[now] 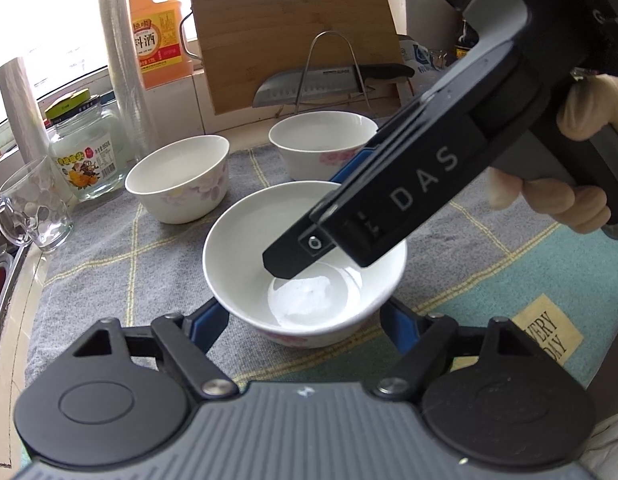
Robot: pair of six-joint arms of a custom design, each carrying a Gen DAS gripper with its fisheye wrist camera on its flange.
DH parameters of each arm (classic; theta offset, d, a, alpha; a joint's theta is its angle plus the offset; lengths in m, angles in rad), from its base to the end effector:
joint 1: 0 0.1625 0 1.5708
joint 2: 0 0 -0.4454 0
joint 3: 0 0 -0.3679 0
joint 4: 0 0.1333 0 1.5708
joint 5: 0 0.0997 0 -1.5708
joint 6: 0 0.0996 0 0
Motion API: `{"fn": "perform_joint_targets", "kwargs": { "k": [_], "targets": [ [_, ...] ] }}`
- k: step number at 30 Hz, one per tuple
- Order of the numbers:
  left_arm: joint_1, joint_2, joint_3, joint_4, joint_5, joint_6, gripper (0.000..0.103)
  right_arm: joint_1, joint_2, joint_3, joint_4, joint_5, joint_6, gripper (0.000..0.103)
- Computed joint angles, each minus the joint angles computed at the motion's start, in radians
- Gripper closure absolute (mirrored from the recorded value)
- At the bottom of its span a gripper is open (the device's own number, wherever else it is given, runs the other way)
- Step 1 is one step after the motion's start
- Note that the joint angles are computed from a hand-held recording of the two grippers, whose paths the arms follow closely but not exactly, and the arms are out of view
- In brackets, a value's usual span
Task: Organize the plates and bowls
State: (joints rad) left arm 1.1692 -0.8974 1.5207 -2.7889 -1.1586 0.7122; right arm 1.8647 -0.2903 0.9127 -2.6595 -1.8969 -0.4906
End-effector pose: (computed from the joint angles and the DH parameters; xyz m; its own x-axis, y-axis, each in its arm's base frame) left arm -0.1182 -0.7214 0.2762 -0.4932 0.6129 -0.6173 0.8535 0.4780 -0.2073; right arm 0.3454 -0.7910 0.0361 -0.7146 -0.5233 0.4642 -0.6751 0.6898 -0.2617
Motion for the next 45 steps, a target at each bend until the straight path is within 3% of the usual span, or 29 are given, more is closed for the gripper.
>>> {"fn": "perform_joint_targets", "kwargs": {
  "k": [12,27,45],
  "targets": [
    [-0.025,-0.019,0.027,0.048,-0.04,0.004,0.021,0.002,-0.107,0.188,-0.12,-0.013,0.037,0.027],
    [-0.057,-0.021,0.086,0.087,-0.109,0.008,0.021,-0.011,-0.249,0.461,-0.293,-0.092,0.107,0.027],
    [-0.059,-0.009,0.094,0.12,-0.127,-0.016,0.02,-0.025,-0.284,0.524,-0.309,-0.125,0.099,0.026]
  ]
}}
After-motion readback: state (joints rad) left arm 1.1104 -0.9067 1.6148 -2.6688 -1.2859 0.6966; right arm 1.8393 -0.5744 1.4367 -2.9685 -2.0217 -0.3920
